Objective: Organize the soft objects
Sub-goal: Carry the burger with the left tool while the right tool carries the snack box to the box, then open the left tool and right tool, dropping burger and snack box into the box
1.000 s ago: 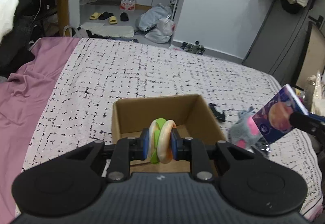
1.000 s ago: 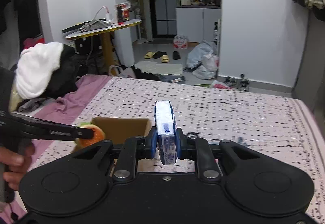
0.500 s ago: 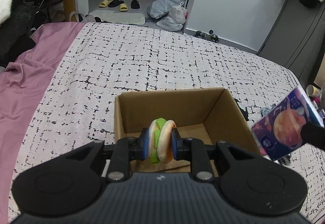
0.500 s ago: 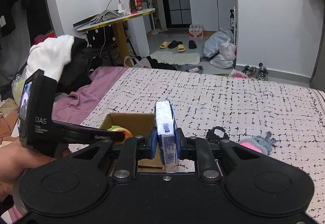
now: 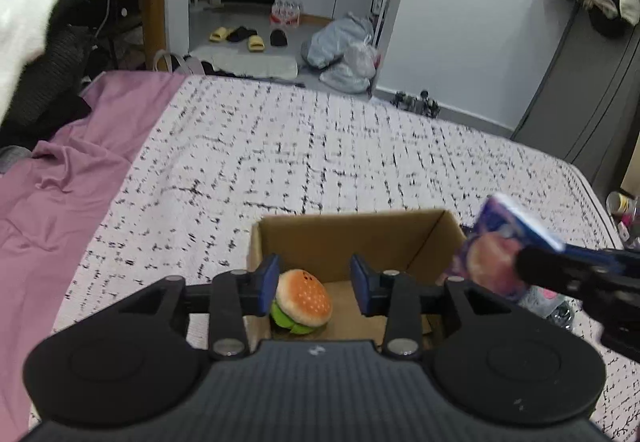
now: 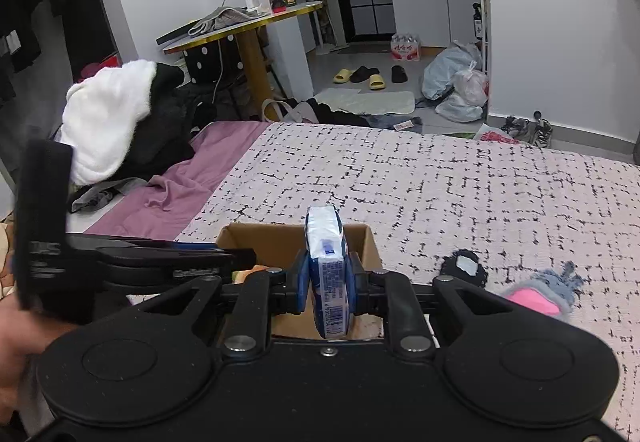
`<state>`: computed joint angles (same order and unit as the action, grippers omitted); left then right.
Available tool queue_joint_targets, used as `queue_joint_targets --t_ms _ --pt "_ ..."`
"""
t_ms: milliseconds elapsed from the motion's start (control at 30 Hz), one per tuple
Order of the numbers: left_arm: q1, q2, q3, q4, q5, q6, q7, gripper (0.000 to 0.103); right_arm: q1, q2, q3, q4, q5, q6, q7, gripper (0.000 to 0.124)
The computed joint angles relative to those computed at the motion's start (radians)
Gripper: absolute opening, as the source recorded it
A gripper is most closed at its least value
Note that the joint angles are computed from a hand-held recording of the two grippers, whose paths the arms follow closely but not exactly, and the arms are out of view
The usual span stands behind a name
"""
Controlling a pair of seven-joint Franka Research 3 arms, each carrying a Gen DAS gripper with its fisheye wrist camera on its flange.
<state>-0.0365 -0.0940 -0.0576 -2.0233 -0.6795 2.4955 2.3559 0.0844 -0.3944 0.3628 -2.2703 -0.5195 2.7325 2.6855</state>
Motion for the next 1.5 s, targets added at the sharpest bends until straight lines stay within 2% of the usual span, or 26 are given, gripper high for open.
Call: queue_joint_targets --t_ms 67,167,300,433,667,767,833,933,1067,1200,1267,1333,1433,1500 --pt "0.003 -0.008 0.004 -0.002 -0.009 0.008 0.001 0.048 0.005 0.022 -0.007 0.013 0.005 0.017 -0.01 0.019" --pt "0.007 -0.024 0.011 -0.015 -0.017 0.034 -0.016 0.057 0.006 0.063 -0.012 0.035 0.001 0.04 -0.007 0.019" --pt "0.005 -0.041 0.027 -0.036 -0.045 0.066 -0.018 0.064 0.024 0.112 -0.03 0.056 -0.002 0.051 0.001 0.019" --pt "0.012 -0.054 0.034 -0.062 -0.037 0.106 -0.105 0.073 0.068 0.161 -0.061 0.083 0.015 0.045 -0.014 0.019" --pt "0.018 -0.07 0.046 -0.094 -0.006 0.144 -0.245 0.077 0.142 0.236 -0.108 0.146 0.01 -0.025 -0.026 0.02" --pt "0.012 -0.082 0.045 -0.115 0.034 0.184 -0.273 0.077 0.176 0.255 -0.138 0.154 0.027 -0.01 -0.071 0.025" --pt "0.004 -0.093 0.052 -0.126 0.054 0.193 -0.27 0.077 0.194 0.255 -0.151 0.154 0.048 -0.005 -0.108 0.033" --pt "-0.008 -0.107 0.061 -0.135 0.074 0.194 -0.284 0.077 0.192 0.22 -0.15 0.136 0.031 -0.009 -0.075 0.041" --pt "-0.024 -0.126 0.08 -0.127 0.048 0.125 -0.29 0.077 0.165 0.121 -0.138 0.062 0.044 0.026 -0.056 0.058" --pt "-0.049 -0.168 0.08 -0.158 0.038 0.123 -0.27 0.077 0.133 0.031 -0.116 0.013 0.103 -0.004 -0.104 0.068" --pt "-0.065 -0.183 0.087 -0.166 0.027 0.111 -0.263 0.077 0.112 -0.022 -0.101 -0.019 0.128 -0.022 -0.112 0.082" --pt "-0.077 -0.203 0.09 -0.175 0.024 0.096 -0.263 0.077 0.102 -0.074 -0.099 -0.058 0.167 -0.019 -0.133 0.089" --pt "-0.098 -0.24 0.094 -0.198 0.018 0.098 -0.259 0.078 0.083 -0.149 -0.09 -0.106 0.222 -0.032 -0.168 0.097" --pt "-0.117 -0.261 0.104 -0.208 0.011 0.1 -0.246 0.081 0.064 -0.191 -0.078 -0.133 0.248 -0.04 -0.183 0.098"
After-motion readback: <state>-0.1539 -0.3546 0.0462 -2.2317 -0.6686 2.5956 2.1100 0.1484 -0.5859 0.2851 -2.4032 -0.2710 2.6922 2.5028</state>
